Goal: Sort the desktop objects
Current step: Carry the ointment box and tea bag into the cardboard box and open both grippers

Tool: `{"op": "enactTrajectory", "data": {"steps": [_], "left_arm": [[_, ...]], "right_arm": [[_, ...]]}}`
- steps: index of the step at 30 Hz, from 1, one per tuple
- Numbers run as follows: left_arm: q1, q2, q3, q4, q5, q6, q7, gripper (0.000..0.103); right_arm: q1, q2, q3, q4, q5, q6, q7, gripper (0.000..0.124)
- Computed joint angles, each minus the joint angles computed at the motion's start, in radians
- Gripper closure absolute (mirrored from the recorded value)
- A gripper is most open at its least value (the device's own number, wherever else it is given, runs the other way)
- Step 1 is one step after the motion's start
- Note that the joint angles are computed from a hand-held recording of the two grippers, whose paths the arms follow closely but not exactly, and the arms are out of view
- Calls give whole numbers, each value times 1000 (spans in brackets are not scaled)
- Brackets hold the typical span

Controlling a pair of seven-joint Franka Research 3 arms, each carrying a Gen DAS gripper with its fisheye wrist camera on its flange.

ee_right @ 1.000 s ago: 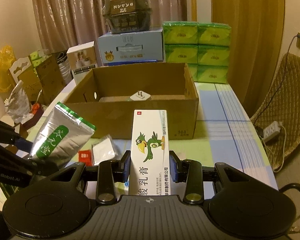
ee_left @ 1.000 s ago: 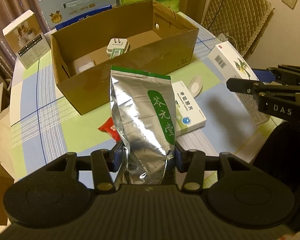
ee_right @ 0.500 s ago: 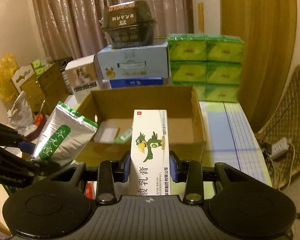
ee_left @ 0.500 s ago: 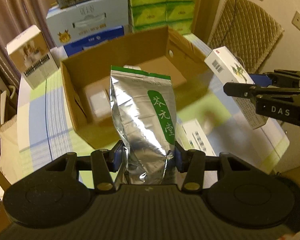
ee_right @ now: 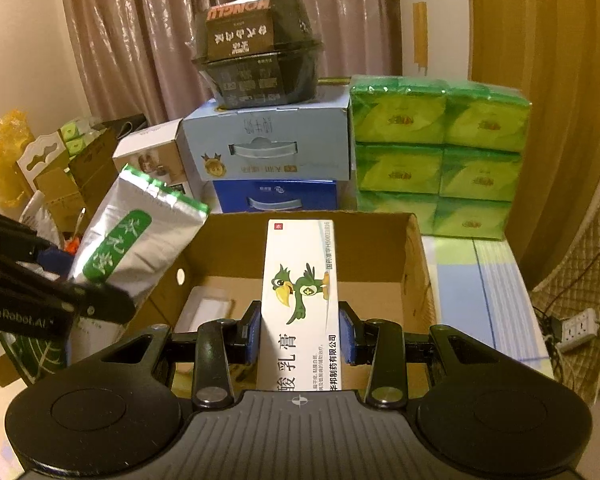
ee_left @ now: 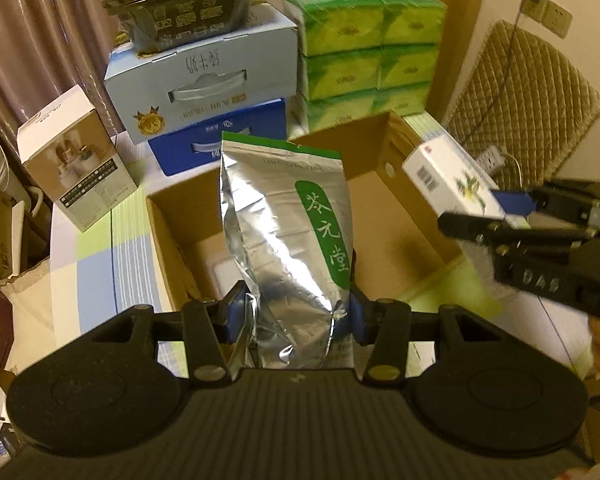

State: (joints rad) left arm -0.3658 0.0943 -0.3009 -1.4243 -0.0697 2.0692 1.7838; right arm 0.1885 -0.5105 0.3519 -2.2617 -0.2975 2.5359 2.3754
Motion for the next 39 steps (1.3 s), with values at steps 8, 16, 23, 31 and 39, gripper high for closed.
{"op": "enactTrajectory", "data": {"steps": [8,16,23,31,39], "left_arm": [[-27,143,-4,152,85,-8,-11,58],[-37,249,3,234,107,2,-48,58],[-36,301,8,260,111,22,-87,58],[-24,319,2,240,94,41,-94,54],[1,263,-5,158,63,102,-80,55]], "right_arm": [[-20,93,-22,32,-30,57,4,89],[-13,175,-49,57,-74,85,33,89],[-1,220,-79,56,-97,117,53,89],[15,254,-104,50,-107,130,74,89],[27,269,-116,50,-102,138,83,89]]}}
